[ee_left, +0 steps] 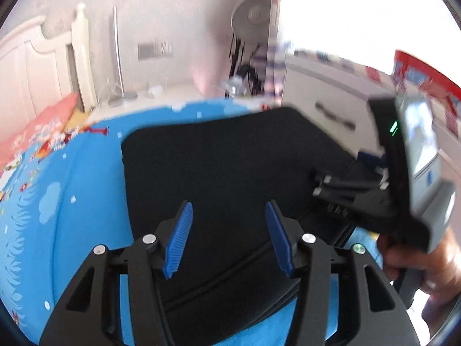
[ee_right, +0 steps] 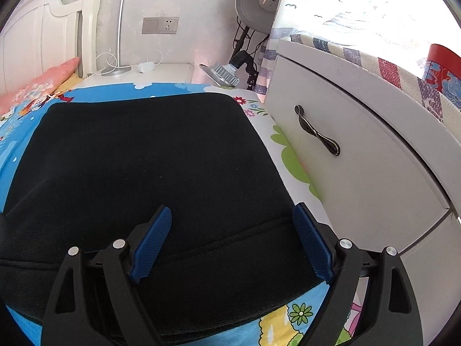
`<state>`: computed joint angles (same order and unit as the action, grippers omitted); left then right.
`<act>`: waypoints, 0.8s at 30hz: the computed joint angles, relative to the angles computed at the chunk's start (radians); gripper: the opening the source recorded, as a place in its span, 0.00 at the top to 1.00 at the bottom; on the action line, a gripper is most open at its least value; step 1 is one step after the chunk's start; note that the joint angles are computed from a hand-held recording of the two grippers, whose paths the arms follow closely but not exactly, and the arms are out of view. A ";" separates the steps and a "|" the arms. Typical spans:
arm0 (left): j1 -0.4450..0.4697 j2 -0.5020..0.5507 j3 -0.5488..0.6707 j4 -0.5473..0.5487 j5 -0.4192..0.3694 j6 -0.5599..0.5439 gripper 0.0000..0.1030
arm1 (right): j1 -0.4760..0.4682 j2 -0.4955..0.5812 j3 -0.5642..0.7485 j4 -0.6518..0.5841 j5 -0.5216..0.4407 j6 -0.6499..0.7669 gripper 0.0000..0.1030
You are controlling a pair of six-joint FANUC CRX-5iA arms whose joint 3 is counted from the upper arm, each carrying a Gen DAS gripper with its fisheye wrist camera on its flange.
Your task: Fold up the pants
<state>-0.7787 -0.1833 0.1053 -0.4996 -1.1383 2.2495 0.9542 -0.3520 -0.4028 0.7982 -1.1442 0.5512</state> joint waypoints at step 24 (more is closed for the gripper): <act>0.102 -0.047 -0.084 0.190 0.053 -0.092 0.24 | 0.065 -0.022 0.062 -0.068 -0.165 -0.012 0.15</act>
<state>-0.6771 -0.2306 0.0214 -0.3092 -1.0848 2.1576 1.0194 -0.3745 -0.3404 0.7300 -1.3095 0.5391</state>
